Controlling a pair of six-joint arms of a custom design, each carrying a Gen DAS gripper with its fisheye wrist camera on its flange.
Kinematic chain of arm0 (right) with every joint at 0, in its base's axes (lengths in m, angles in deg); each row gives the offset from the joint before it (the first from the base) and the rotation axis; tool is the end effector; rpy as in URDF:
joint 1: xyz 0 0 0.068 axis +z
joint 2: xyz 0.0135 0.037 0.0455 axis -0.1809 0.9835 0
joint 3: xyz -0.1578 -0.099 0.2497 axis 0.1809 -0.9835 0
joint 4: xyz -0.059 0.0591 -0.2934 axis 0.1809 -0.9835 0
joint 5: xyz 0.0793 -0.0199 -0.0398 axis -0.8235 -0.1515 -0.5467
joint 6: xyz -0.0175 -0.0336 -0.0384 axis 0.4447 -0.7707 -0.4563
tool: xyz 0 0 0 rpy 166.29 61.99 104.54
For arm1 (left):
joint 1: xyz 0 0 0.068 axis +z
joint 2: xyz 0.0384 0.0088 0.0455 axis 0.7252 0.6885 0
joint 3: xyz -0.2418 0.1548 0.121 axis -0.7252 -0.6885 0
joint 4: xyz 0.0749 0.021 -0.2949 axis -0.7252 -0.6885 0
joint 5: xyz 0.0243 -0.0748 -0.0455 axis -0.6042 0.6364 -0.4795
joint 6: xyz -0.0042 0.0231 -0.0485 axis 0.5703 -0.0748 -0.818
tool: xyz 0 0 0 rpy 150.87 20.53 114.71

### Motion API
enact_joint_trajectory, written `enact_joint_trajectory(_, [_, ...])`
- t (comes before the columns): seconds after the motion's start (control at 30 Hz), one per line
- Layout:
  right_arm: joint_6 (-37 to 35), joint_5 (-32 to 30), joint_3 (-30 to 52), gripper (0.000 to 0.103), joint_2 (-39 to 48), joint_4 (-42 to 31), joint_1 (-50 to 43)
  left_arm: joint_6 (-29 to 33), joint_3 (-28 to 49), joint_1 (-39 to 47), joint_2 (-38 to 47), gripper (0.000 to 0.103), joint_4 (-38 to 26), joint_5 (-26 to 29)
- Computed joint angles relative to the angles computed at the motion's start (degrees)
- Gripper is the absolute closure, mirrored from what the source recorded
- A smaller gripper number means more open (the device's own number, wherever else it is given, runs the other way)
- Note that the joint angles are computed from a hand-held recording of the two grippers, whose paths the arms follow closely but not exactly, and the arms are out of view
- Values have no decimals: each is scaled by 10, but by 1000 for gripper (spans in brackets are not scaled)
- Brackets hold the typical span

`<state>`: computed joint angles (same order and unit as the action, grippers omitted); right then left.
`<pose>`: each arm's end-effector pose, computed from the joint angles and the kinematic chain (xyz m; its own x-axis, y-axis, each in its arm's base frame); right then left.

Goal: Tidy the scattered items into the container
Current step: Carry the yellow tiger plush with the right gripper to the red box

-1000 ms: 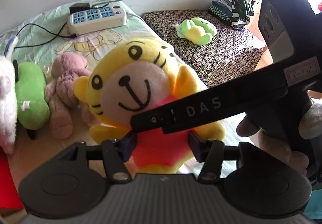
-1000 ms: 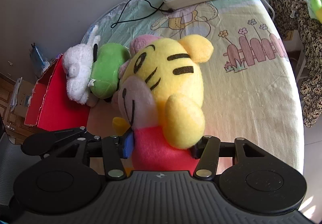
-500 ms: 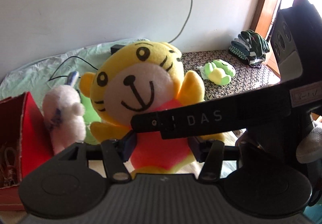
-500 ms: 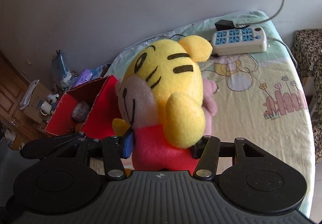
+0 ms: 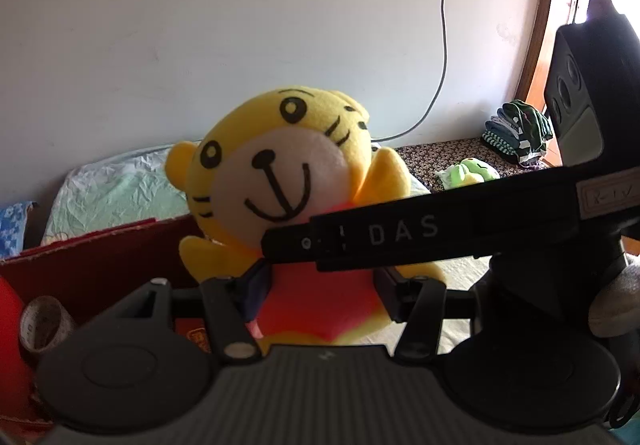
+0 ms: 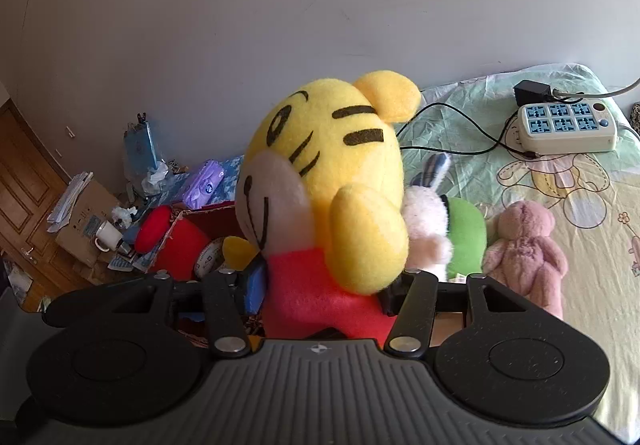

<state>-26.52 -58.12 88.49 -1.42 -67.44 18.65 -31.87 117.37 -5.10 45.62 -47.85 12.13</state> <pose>0.1959 0.1097 0.2492 -0.6857 0.2377 -0.6879 -0.1536 0.8766 0.4560 0.1844 -0.2234 0.2732 -0.5244 0.3045 -0.7952 0.5931 0.8007 -0.0846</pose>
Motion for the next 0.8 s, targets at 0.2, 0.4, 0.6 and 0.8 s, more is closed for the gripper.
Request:
enact_joint_trajectory(0.2, [80,151,93,47,130,-26,123,75,-30,144,-35,47,-12,159])
enact_joint_trajectory(0.4, [113,257,202,47,249,-125,177,136,-31,246,-16,48,-12,295])
enact_joint_trajectory(0.6, [139,280,297,47,337,-220,179,178,-23,316,24,49,-7,389])
enact_joint_trajectory(0.8, [198,278,362,48,391,-270,174,196,-14,369,62,49,-8,447])
